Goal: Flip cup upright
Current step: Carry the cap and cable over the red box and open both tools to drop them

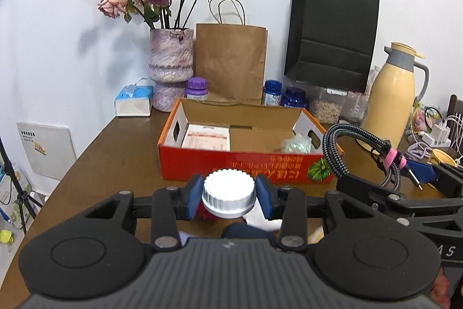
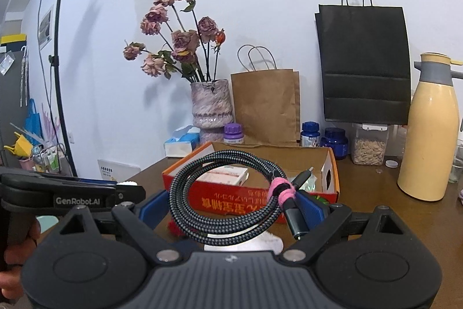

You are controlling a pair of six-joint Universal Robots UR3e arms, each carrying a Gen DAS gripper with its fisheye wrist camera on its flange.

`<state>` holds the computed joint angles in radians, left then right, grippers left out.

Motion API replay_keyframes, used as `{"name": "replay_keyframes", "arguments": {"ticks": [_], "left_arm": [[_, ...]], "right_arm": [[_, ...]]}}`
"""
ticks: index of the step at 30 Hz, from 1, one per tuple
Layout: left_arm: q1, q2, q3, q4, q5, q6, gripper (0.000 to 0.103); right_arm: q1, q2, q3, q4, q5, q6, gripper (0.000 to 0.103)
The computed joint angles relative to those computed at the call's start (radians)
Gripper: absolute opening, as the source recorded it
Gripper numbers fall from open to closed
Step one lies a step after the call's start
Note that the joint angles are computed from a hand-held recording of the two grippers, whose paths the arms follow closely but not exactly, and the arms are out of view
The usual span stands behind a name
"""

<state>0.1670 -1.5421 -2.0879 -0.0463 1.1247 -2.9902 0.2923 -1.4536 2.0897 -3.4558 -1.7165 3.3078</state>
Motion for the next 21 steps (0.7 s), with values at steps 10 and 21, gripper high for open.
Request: {"name": "replay_keyframes", "arguments": {"ticks": [10,21], "left_arm": [[-0.066,-0.189,0.268,-0.054,0.044,-0.052,0.041],[-0.105,-0.406,0.597,-0.157,0.081,-0.108,0.041]], "right_arm": [[-0.049,0.113,-0.211,0.097,0.032,0.011,0.092],[-0.103,0.255,-0.461,0.206,0.055,0.014,0.092]]}}
